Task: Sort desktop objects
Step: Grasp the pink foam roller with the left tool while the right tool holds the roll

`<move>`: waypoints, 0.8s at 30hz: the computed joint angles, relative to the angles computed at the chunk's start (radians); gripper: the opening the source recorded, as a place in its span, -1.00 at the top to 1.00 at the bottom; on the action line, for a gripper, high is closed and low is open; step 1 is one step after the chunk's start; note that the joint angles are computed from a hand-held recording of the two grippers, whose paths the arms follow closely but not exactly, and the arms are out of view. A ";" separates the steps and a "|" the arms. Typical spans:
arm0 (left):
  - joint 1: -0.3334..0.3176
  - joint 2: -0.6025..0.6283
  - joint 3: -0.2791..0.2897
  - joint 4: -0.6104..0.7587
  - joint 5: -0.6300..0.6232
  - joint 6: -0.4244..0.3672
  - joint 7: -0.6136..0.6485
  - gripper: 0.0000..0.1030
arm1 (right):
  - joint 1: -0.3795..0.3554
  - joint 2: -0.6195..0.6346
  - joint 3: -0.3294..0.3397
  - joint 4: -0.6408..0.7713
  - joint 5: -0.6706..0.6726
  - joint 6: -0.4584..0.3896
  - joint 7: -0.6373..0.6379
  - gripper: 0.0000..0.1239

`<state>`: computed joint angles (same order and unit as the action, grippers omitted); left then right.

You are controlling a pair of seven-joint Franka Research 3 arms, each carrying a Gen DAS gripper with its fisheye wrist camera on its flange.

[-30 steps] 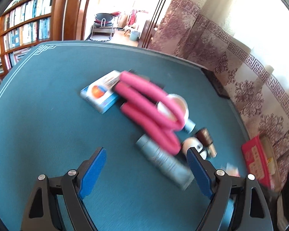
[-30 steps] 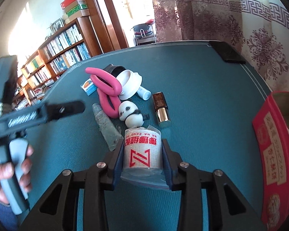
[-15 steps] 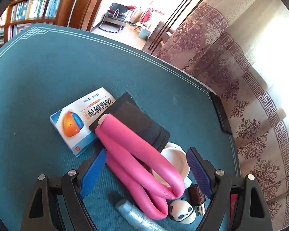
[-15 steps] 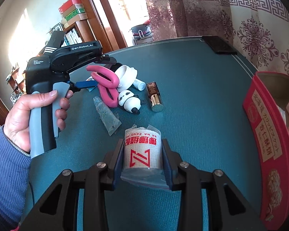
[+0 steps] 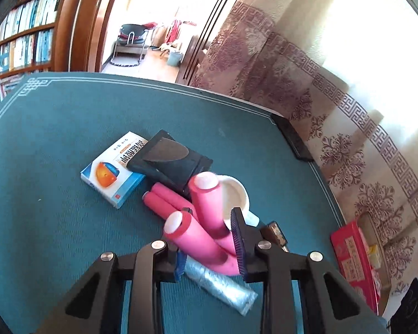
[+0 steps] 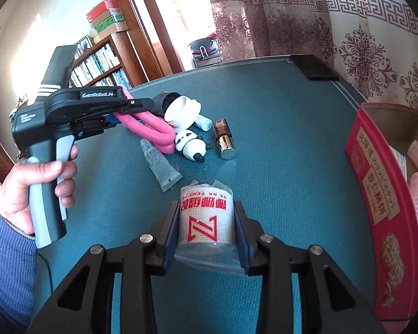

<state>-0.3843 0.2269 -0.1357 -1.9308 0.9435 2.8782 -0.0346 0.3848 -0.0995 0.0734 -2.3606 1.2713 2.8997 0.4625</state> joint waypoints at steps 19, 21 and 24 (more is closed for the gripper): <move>0.013 -0.215 -0.134 -0.269 0.047 -0.094 -0.044 0.41 | 0.044 -0.119 -0.023 -0.113 0.010 0.018 0.008 0.36; 0.011 -0.204 -0.143 -0.254 0.040 -0.119 -0.010 -0.15 | 0.048 -0.125 -0.025 -0.119 0.011 0.013 0.010 0.36; -0.009 -0.185 -0.151 -0.213 0.163 -0.196 -0.050 -0.73 | 0.057 -0.141 -0.025 -0.134 0.017 0.020 0.007 0.36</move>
